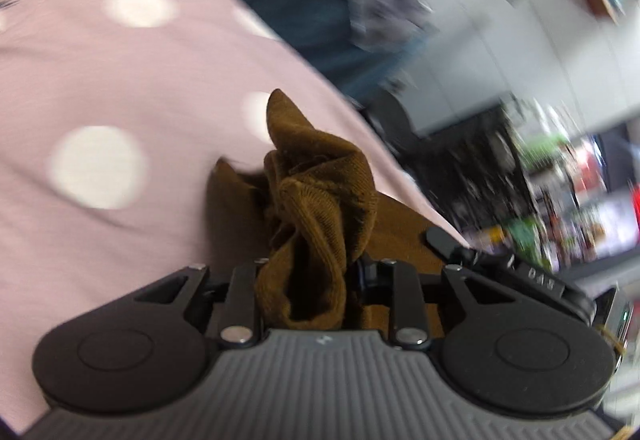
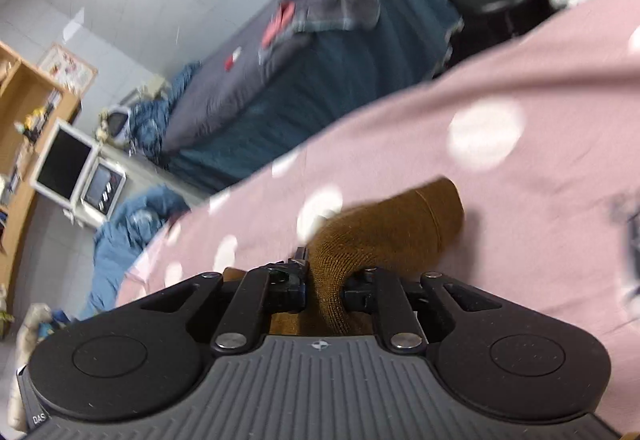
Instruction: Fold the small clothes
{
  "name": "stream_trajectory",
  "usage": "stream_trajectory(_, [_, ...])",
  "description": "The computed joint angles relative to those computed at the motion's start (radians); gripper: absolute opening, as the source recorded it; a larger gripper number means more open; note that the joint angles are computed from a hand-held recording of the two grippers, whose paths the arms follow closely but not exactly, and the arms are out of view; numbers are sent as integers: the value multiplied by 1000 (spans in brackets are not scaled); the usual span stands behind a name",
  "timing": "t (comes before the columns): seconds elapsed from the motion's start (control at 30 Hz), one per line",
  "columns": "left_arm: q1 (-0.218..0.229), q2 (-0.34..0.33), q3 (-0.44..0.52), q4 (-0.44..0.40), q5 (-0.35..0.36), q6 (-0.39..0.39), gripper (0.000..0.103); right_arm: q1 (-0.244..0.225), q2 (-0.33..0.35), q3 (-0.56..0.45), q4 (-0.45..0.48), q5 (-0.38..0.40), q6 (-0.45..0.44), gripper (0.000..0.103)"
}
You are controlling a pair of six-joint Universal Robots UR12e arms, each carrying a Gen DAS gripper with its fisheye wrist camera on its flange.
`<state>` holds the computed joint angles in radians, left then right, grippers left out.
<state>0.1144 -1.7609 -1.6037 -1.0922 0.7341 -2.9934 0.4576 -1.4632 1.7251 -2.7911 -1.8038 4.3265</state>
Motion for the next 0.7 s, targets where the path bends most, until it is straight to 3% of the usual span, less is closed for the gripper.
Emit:
stream_trajectory(0.23, [-148, 47, 61, -244, -98, 235, 26, -48, -225, 101, 192, -139, -43, 23])
stream_trajectory(0.37, [-245, 81, 70, -352, -159, 305, 27, -68, -352, 128, 327, -240, -77, 24])
stream_trajectory(0.47, [-312, 104, 65, -417, -155, 339, 28, -71, -424, 133, 468, -310, -61, 24])
stream_trajectory(0.53, [-354, 113, 50, -455, -118, 374, 28, -71, -473, 160, 528, -337, -17, 24])
stream_trajectory(0.57, [-377, 112, 47, -474, -65, 365, 28, -78, -495, 172, 583, -326, 18, 25])
stream_trajectory(0.63, [-417, 98, 47, -541, 33, 332, 28, -108, -542, 212, 706, -259, 126, 25])
stream_trajectory(0.7, [-438, 96, 22, -566, 104, 315, 28, -137, -590, 286, 751, -164, 245, 26])
